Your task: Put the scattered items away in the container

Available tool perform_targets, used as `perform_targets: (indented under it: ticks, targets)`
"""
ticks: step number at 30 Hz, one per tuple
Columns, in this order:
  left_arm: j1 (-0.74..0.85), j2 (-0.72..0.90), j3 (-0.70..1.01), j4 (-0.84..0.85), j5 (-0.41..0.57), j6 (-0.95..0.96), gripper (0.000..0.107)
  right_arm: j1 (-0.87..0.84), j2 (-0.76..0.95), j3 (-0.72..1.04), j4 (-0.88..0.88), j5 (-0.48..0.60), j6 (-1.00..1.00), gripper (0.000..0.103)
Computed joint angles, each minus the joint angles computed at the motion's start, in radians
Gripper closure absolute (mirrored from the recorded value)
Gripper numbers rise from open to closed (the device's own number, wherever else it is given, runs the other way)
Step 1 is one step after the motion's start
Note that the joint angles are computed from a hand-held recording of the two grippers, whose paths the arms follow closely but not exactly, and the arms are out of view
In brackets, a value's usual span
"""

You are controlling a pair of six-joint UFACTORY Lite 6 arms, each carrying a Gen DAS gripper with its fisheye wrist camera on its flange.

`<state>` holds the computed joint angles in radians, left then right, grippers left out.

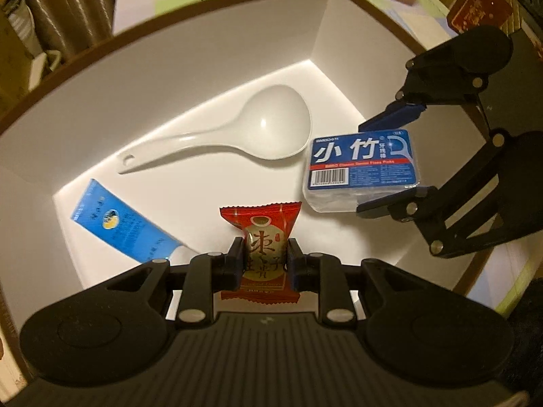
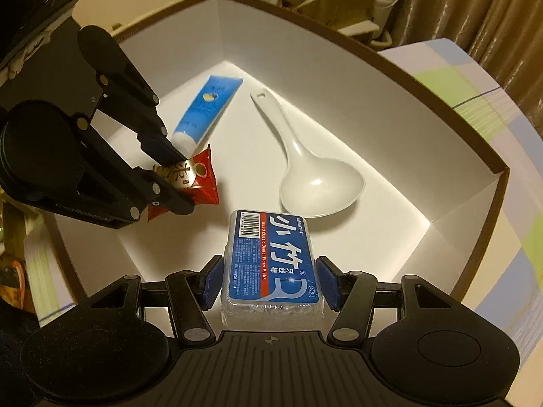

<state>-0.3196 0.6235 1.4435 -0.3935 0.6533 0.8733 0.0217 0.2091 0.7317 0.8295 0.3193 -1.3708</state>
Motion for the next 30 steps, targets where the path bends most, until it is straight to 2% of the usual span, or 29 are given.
perform_targets:
  ticks: [8, 10, 12, 13, 15, 19, 24, 28, 30]
  targets:
    - [-0.017, 0.067, 0.059, 0.054, 0.010, -0.061, 0.086, 0.017, 0.080, 0.066, -0.057, -0.019, 0.080, 0.042]
    - [-0.022, 0.071, 0.060, 0.063, 0.006, -0.079, 0.081, 0.030, 0.076, 0.072, -0.087, -0.013, 0.114, 0.042]
    - [-0.026, 0.075, 0.068, 0.072, 0.007, -0.101, 0.068, 0.032, 0.065, 0.071, -0.068, -0.005, 0.091, 0.012]
    - [-0.026, 0.079, 0.078, 0.080, 0.008, -0.113, 0.064, 0.039, 0.041, 0.049, -0.011, -0.018, 0.031, 0.002]
    - [-0.023, 0.078, 0.078, 0.077, 0.004, -0.112, 0.059, 0.040, 0.020, 0.036, 0.032, -0.016, -0.024, 0.002]
    - [-0.019, 0.059, 0.063, 0.082, -0.001, -0.121, 0.052, 0.038, 0.017, 0.043, 0.004, -0.008, 0.018, 0.002]
    - [-0.018, 0.006, 0.013, 0.087, -0.027, -0.122, 0.038, 0.023, -0.041, 0.006, -0.014, 0.011, 0.032, 0.002]
    - [-0.011, -0.022, -0.010, 0.082, -0.035, -0.122, 0.035, 0.012, -0.080, -0.022, 0.010, 0.024, 0.002, 0.002]
    - [-0.013, -0.036, -0.026, 0.086, -0.046, -0.133, 0.030, 0.012, -0.082, -0.031, 0.030, 0.014, -0.015, 0.002]
